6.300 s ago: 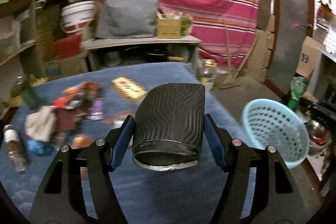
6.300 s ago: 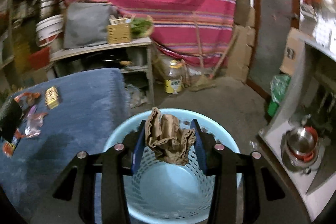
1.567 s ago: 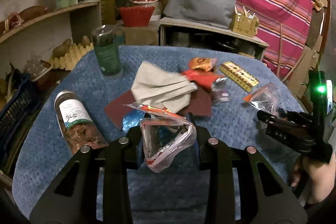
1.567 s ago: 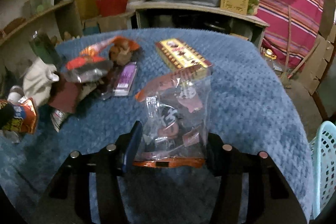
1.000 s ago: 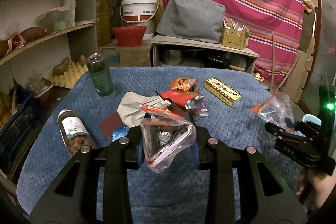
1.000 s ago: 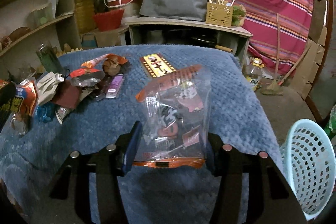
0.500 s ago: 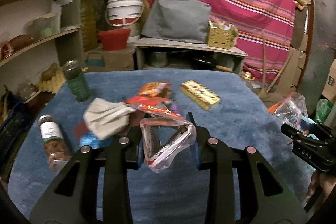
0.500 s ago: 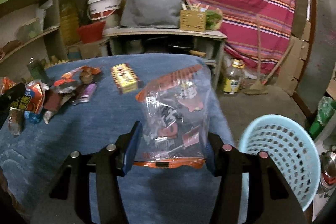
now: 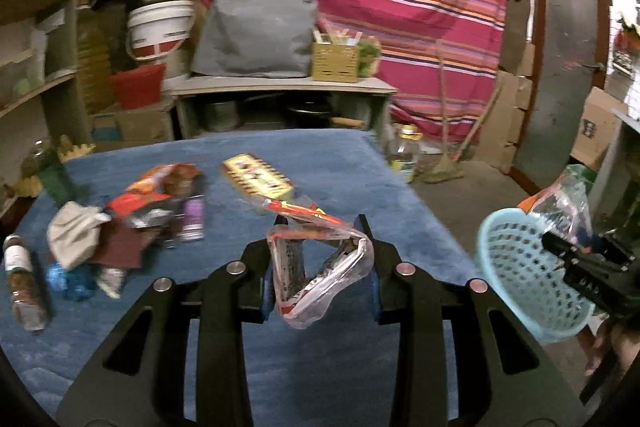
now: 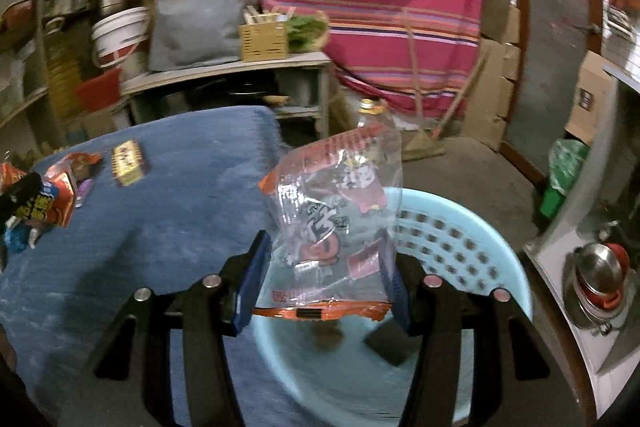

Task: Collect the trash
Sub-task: 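Carry both plastic wrappers over the blue basket with both tools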

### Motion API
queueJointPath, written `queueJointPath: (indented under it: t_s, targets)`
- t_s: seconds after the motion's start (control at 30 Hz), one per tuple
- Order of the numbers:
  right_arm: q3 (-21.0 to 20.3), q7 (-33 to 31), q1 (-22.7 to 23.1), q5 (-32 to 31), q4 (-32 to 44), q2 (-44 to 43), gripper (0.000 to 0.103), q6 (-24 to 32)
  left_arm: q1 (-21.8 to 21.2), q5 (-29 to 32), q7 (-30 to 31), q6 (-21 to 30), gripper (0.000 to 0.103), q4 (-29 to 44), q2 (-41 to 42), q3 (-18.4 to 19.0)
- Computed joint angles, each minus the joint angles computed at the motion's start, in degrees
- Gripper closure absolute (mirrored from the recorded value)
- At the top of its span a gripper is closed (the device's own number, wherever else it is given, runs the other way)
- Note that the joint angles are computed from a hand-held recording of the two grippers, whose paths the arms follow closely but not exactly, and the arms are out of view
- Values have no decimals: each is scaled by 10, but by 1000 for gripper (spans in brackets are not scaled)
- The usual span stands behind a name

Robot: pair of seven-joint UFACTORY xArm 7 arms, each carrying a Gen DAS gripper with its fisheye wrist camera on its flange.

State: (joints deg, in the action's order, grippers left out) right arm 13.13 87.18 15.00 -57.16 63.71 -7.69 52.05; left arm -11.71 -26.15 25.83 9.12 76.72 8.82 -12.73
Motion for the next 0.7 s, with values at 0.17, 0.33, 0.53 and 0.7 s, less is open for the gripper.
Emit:
queueJointPath:
  t_s: [0.17,0.33,0.53,0.7]
  targets:
    - [-3,3,-17,11,-50,-47,50,4,-20,-19,19,-9,70,6,1,-28]
    - [3,6,-43,22,-92,-88,50,0,-49,-17,22,-12,70,18,12,-45]
    - [10,0,-73,41,-134,-127,50,-7,-73,-11,19,-9,70,35,29,-63]
    - [15,-6,-95,60,-169,-164,50,-7,-97,9,0,19,70,70,63,-70]
